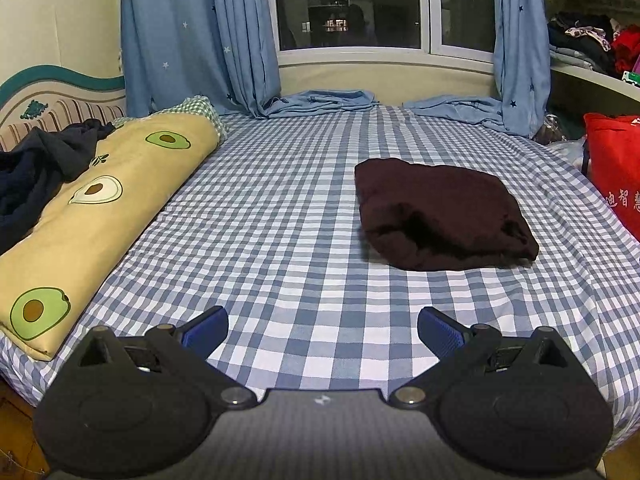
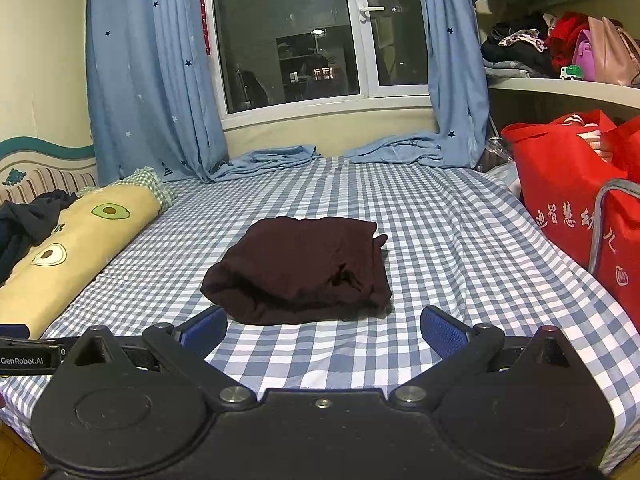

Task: Fold small clothes

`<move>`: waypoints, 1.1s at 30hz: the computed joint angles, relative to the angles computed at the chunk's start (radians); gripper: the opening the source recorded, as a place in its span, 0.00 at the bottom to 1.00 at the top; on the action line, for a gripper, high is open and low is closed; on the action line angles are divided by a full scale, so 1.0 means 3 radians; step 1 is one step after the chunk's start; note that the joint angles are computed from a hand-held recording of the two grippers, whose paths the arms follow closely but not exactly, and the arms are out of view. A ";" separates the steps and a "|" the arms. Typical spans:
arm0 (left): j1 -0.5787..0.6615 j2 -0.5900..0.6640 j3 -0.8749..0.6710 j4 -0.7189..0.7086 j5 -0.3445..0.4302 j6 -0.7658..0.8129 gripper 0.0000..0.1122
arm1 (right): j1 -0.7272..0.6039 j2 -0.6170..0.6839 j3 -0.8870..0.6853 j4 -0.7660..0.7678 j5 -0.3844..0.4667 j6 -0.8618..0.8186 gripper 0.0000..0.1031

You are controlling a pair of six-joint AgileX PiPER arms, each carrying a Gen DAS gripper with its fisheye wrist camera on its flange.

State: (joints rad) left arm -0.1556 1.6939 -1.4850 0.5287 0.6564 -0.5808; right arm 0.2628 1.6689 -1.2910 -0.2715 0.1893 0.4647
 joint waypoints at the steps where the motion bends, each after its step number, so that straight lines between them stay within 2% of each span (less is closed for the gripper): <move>1: 0.0002 0.0001 0.0001 -0.0003 -0.0003 0.0004 0.91 | 0.0009 0.0008 -0.0011 -0.0036 0.0009 0.0031 0.99; 19: 0.0036 0.0089 -0.0065 -0.0098 0.0023 0.0038 0.91 | 0.0009 0.0047 -0.0040 -0.0207 0.0042 0.0200 0.99; 33: -0.0003 0.0124 -0.0138 -0.0108 0.0091 0.0065 0.91 | -0.0043 0.0066 -0.0034 0.0231 0.0041 -0.0232 0.99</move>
State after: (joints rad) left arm -0.1564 1.7311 -1.5265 0.4964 0.6837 -0.5612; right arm 0.2498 1.6887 -1.3010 -0.2021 0.2017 0.3950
